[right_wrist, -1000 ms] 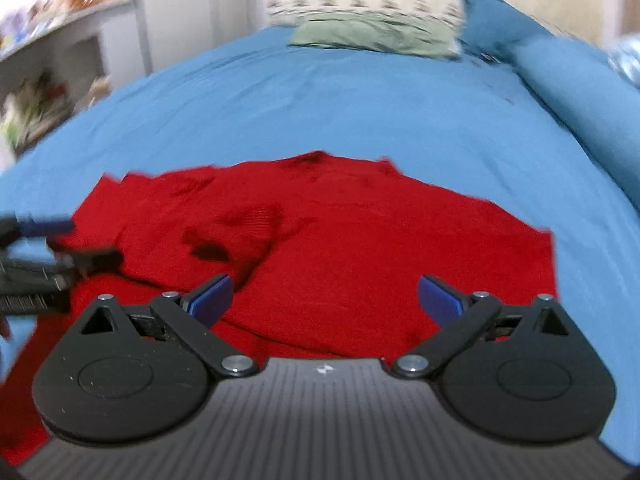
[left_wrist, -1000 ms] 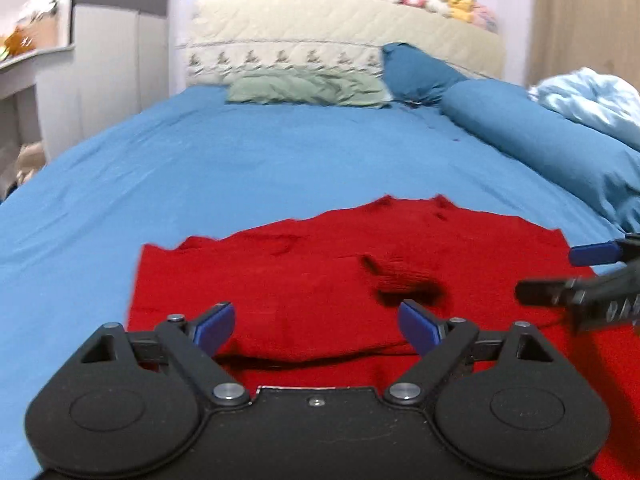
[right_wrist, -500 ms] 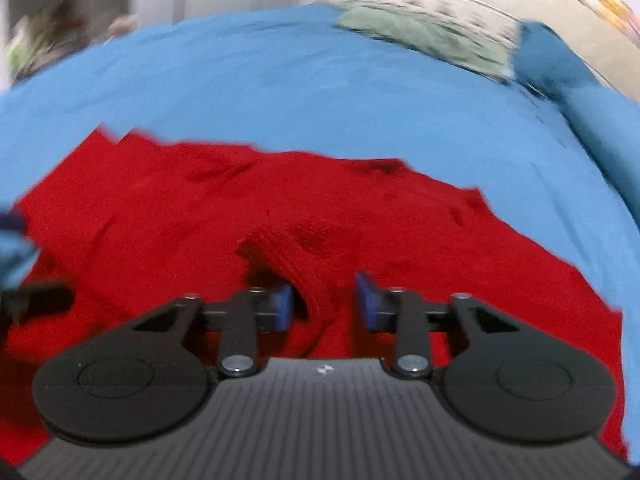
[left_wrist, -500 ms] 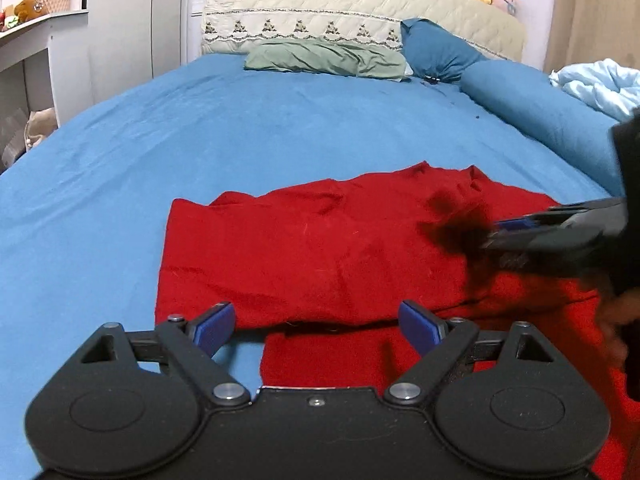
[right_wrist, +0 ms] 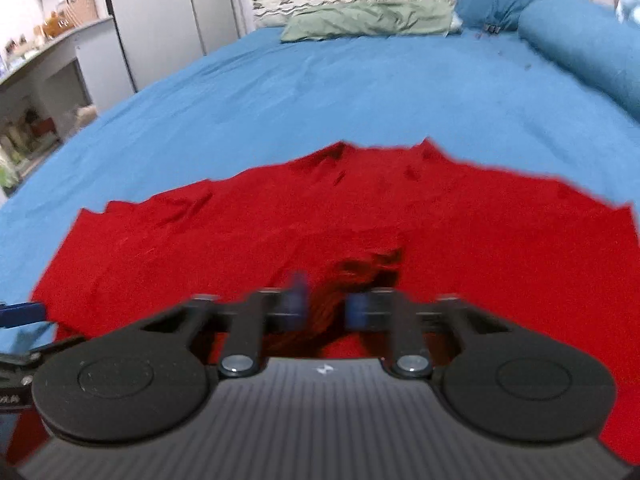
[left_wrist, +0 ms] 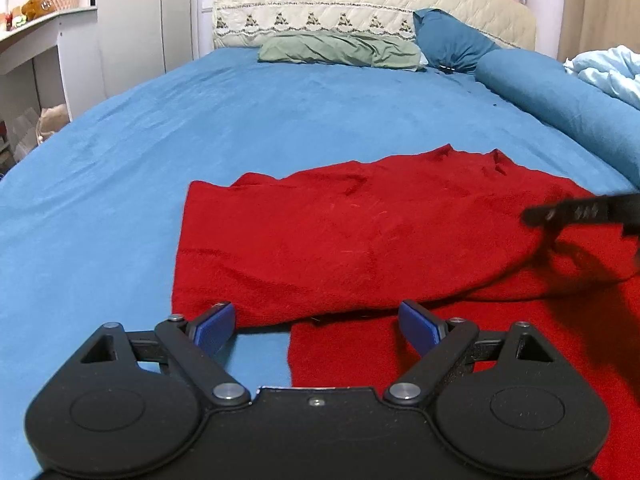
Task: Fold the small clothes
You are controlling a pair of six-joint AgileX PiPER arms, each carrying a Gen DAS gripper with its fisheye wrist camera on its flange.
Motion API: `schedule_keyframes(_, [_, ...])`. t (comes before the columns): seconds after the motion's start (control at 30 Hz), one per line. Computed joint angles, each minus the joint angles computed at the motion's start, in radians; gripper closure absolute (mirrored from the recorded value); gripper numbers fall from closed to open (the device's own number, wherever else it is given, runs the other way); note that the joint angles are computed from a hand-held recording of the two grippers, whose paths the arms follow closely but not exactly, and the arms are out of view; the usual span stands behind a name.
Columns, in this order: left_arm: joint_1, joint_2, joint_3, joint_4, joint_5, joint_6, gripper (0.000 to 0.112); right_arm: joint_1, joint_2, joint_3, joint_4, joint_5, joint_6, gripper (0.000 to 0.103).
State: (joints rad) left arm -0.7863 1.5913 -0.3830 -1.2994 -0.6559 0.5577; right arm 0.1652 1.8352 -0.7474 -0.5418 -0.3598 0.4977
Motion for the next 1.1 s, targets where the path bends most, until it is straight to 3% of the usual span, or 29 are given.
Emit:
schedule_keyframes(0.07, [-0.007, 0.022, 0.005, 0.016, -0.034, -0.028, 0.021, -0.012, -0.043, 0.014, 0.074, -0.015, -0.106, 0.081])
schedule_keyframes(0.2, [0.004, 0.045, -0.007, 0.008, -0.076, -0.026, 0.021, -0.098, -0.163, 0.029, -0.005, -0.021, -0.088, 0.081])
schedule_keyframes(0.3, [0.04, 0.055, -0.011, 0.029, -0.056, -0.048, 0.021, -0.191, -0.217, 0.033, 0.04, -0.007, -0.194, 0.081])
schedule_keyframes(0.47, [0.102, 0.062, -0.01, 0.07, -0.005, -0.104, 0.024, -0.361, -0.157, -0.007, -0.144, 0.041, -0.044, 0.081])
schedule_keyframes(0.67, [0.086, 0.059, -0.017, -0.018, -0.01, -0.029, 0.024, -0.491, -0.028, -0.013, -0.288, -0.032, 0.074, 0.081])
schedule_keyframes(0.73, [0.082, 0.051, -0.015, -0.036, -0.007, -0.024, 0.024, -0.509, -0.007, 0.016, -0.262, -0.058, 0.023, 0.079])
schedule_keyframes(0.77, [0.072, 0.044, -0.017, -0.058, -0.012, -0.007, 0.025, -0.526, -0.011, 0.043, -0.264, -0.075, -0.002, 0.075])
schedule_keyframes(0.83, [0.034, 0.026, -0.01, -0.071, -0.04, -0.005, 0.026, -0.547, -0.02, 0.076, -0.252, -0.094, -0.05, 0.047])
schedule_keyframes(0.87, [0.012, 0.014, -0.005, -0.06, -0.056, -0.013, 0.025, -0.549, -0.039, 0.099, -0.217, -0.107, -0.089, 0.015])
schedule_keyframes(0.9, [-0.013, -0.003, 0.001, -0.035, -0.073, -0.029, 0.025, -0.565, -0.064, 0.147, -0.167, -0.16, -0.155, 0.0])
schedule_keyframes(0.97, [-0.049, -0.022, 0.003, 0.021, -0.097, -0.064, 0.021, -0.62, -0.085, 0.228, -0.186, -0.317, -0.206, 0.0])
schedule_keyframes(1.03, [-0.064, -0.022, -0.015, 0.095, -0.089, -0.098, 0.018, -0.641, -0.092, 0.236, -0.297, -0.363, -0.143, 0.0])
schedule_keyframes(1.1, [-0.031, -0.005, -0.041, 0.24, -0.021, -0.172, 0.017, -0.625, -0.076, 0.235, -0.314, -0.387, -0.136, 0.0])
